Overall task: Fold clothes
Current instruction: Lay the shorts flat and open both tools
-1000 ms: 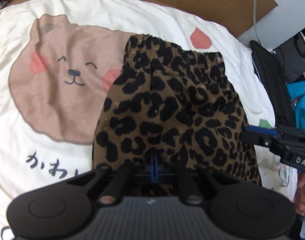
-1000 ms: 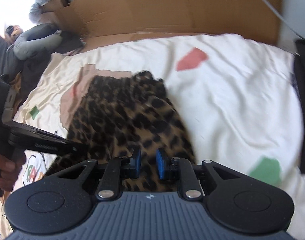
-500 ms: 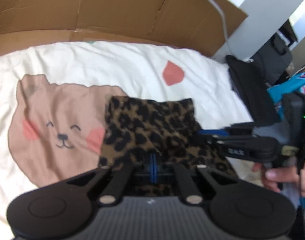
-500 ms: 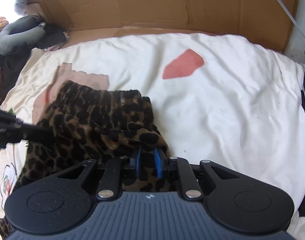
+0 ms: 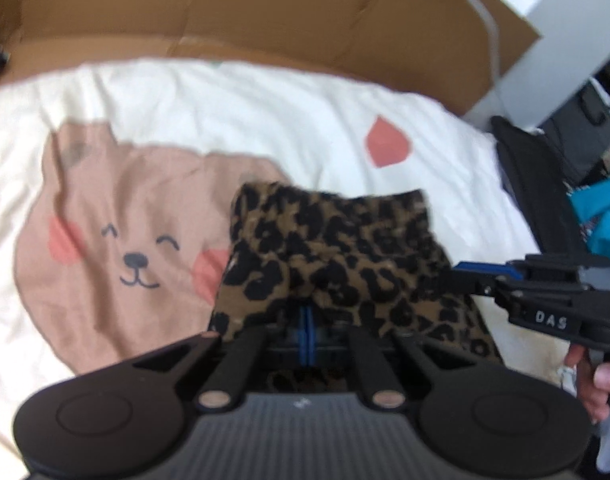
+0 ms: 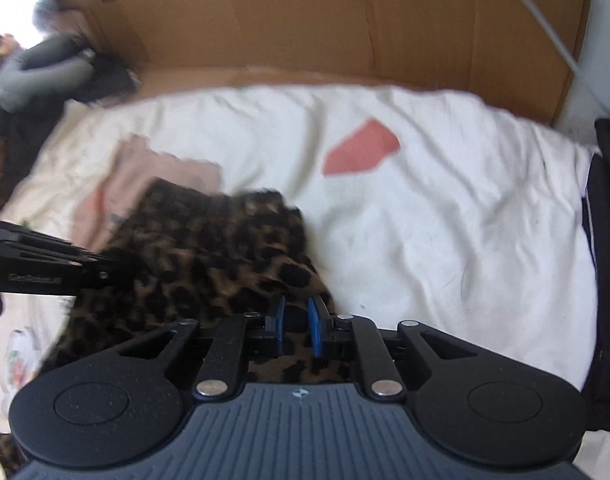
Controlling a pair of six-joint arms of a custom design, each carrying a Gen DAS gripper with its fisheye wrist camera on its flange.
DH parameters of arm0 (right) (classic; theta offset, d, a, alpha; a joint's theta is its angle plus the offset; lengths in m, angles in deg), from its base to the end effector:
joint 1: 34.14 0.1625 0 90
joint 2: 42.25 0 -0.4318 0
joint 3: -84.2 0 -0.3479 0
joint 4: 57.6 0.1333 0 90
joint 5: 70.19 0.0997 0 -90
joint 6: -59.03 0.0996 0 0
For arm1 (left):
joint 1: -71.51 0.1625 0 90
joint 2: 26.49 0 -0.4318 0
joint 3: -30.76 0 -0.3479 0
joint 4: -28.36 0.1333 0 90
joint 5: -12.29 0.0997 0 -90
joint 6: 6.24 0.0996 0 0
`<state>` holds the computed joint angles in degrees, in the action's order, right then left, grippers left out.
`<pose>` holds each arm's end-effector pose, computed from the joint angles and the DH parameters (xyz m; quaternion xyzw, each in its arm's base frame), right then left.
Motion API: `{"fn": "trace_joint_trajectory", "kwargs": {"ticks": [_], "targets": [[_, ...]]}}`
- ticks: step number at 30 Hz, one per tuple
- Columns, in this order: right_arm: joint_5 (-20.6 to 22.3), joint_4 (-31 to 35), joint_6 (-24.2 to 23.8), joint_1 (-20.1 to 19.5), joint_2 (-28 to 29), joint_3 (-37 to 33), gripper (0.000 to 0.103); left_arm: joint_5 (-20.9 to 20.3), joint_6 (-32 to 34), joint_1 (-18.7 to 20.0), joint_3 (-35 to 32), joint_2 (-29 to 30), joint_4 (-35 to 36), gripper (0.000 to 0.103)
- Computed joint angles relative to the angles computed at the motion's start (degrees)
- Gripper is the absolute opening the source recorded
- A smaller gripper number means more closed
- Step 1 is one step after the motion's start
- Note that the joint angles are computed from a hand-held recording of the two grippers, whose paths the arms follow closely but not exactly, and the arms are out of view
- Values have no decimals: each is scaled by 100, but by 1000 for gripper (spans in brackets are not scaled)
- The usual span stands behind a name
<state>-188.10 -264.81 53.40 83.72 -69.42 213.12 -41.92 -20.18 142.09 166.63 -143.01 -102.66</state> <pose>0.2789 -0.3422 -0.0392 0.2460 -0.9302 0.1742 0.2093 0.0949 -0.3069 0.3953 -0.0130 0.9363 -0.2580 0.2378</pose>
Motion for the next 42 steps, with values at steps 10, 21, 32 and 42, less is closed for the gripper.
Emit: {"fn": "trace_joint_trajectory", "kwargs": {"ticks": [10,21,32,42], "targets": [[284,293,-240,241,25,353,21,400,111,5,72,-424,541,5],[-549,328,-169,205,35,525,18,657,-117,-24,114,-423,793,5],[-237,314,761,587,-622,1184,43,912,-1928,-1534,-229,-1628,3688,48],[-306,619,1662,886,-1376,1619,88,737,-4503,-3386,-907,-2287,6684,87]]}}
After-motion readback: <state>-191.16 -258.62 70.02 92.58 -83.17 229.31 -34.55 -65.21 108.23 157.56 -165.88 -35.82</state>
